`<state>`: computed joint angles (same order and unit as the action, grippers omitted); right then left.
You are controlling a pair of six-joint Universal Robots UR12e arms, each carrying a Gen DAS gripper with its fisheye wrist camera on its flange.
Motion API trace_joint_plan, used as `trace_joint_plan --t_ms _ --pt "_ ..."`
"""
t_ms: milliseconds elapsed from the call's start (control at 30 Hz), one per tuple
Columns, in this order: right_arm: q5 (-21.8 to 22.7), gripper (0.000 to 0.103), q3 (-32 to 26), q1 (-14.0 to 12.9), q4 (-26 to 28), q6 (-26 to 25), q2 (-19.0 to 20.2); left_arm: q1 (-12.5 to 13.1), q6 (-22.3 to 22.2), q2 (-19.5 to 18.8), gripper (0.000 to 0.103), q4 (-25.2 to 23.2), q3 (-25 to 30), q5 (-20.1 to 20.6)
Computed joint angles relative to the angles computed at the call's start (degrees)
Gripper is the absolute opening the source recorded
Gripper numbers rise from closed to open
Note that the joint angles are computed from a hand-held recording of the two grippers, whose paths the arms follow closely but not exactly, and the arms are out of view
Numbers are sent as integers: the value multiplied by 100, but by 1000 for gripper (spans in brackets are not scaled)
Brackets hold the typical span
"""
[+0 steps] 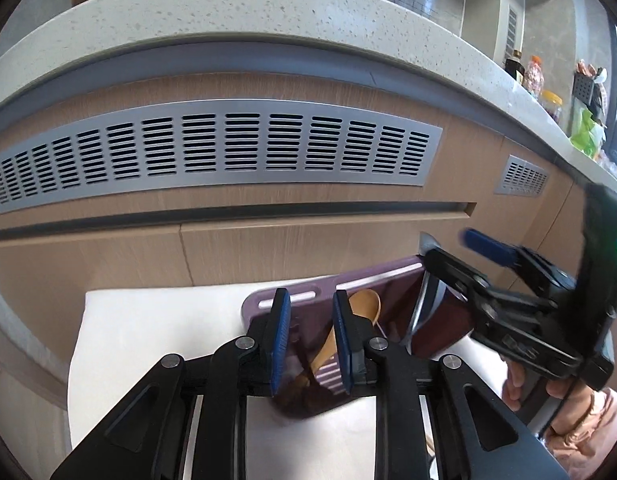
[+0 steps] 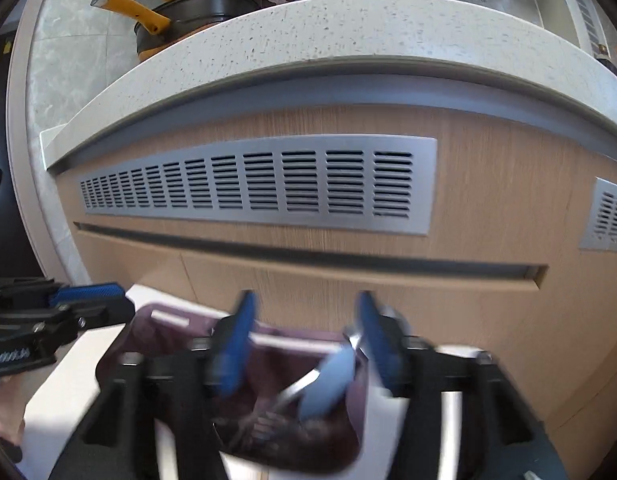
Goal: Organize utensils
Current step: 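Lift both held utensils and drop them into the maroon caddy, then lower the right tool and grasp the black spatula handle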
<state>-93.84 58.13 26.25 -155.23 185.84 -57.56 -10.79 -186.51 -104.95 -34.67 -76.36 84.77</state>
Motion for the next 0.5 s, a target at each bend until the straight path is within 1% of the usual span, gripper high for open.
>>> trace_joint_plan --t_ms 33,67,100,133,167,200,267,333,400,433,467,500 --pt "-99 81 138 17 -94 -34 -81 -5 -54 66 26 32 -71 61" --pt "-205 86 263 35 -164 -90 -165 -4 -84 107 30 47 -113 100" --pt "-321 89 421 60 -239 -158 -273 -14 -136 168 36 67 -177 196" --pt "-375 96 527 66 -294 -187 -348 -25 -187 224 40 88 -238 299" --pt "-437 102 661 81 -368 -214 -436 -48 -256 297 47 128 -330 405" --pt "-507 103 796 99 -408 -245 -529 -59 -301 354 52 157 -405 452" --pt "-493 103 976 108 -298 -295 -685 -83 -375 498 53 146 -587 524" --pt "-346 103 1148 95 -13 -178 -849 -105 -422 606 54 83 -727 577" --pt "-212 103 1303 74 236 -1 -990 -128 -476 722 62 -28 -892 640" --pt "-199 103 1370 75 366 4 -1047 -141 -511 778 63 -137 -974 671" --pt "-286 103 1409 97 527 -32 -1087 -150 -526 817 64 -220 -1033 676" --pt "-497 103 1439 144 657 -78 -1109 -143 -535 873 64 -338 -1112 656"
